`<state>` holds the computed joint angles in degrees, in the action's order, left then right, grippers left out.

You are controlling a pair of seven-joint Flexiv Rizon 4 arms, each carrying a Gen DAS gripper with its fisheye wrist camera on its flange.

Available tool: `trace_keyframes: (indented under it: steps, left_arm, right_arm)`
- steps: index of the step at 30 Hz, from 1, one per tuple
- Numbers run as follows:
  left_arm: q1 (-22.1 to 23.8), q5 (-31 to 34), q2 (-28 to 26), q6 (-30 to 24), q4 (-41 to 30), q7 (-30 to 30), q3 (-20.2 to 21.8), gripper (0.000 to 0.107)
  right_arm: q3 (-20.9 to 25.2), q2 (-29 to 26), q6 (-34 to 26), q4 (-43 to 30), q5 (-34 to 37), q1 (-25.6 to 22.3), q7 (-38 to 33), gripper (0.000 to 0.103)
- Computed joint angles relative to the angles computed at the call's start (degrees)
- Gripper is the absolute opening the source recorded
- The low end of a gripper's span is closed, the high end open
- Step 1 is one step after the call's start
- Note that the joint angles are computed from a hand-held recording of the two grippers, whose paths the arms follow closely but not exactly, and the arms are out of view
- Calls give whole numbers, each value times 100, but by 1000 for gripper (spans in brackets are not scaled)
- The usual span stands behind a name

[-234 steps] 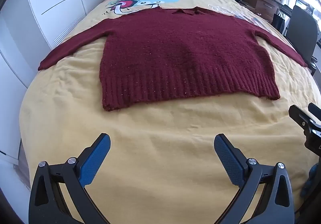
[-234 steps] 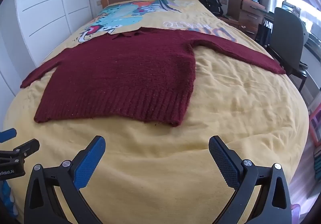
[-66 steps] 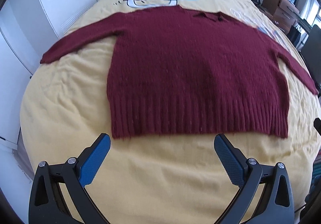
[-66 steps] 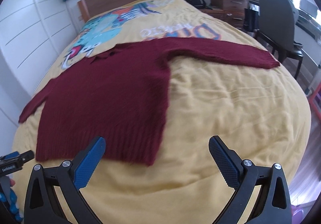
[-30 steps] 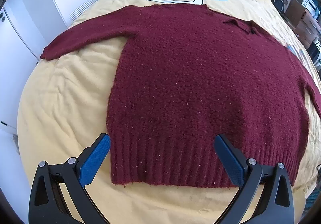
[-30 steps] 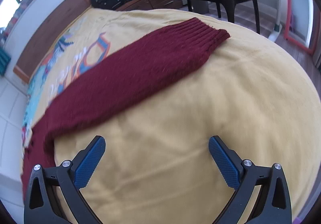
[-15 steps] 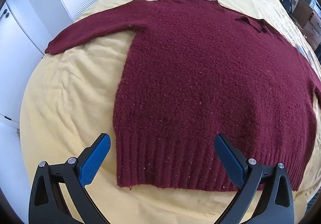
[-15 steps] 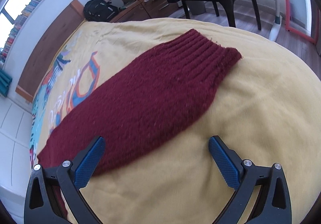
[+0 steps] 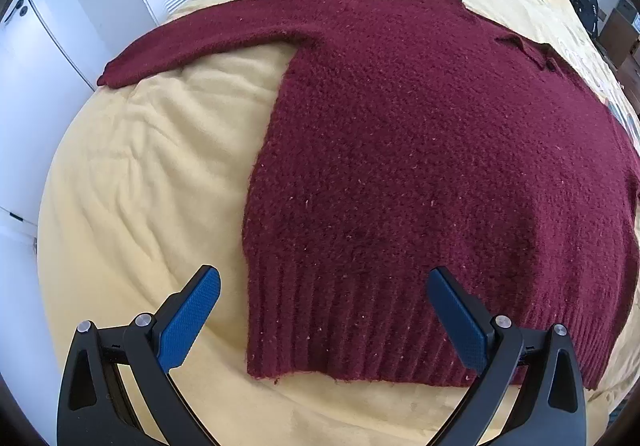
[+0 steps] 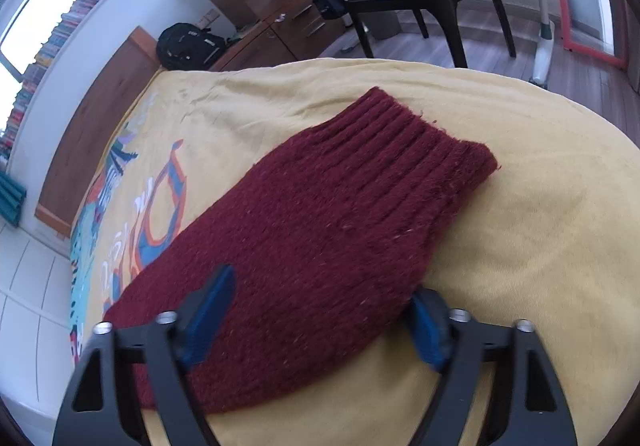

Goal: Fold small clothes
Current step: 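Move the right tool to the sweater's sleeve cuff and close on it, then lift the sleeve cuff with the right tool and lay it across the sweater body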

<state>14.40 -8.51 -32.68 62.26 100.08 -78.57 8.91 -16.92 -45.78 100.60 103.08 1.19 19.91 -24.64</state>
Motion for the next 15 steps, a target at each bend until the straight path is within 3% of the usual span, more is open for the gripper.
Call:
trace_keyframes:
  steps: [9,15]
  left_arm:
    - [84,-92,-44,-75,19,75,-43,102]
    - [160,-177,-99,-108,-30,133,-63,102]
  right_arm:
    - [456,-58,196,-68,58,-500,16,29]
    - [647,-16,159,-116,25,-693,-58,20]
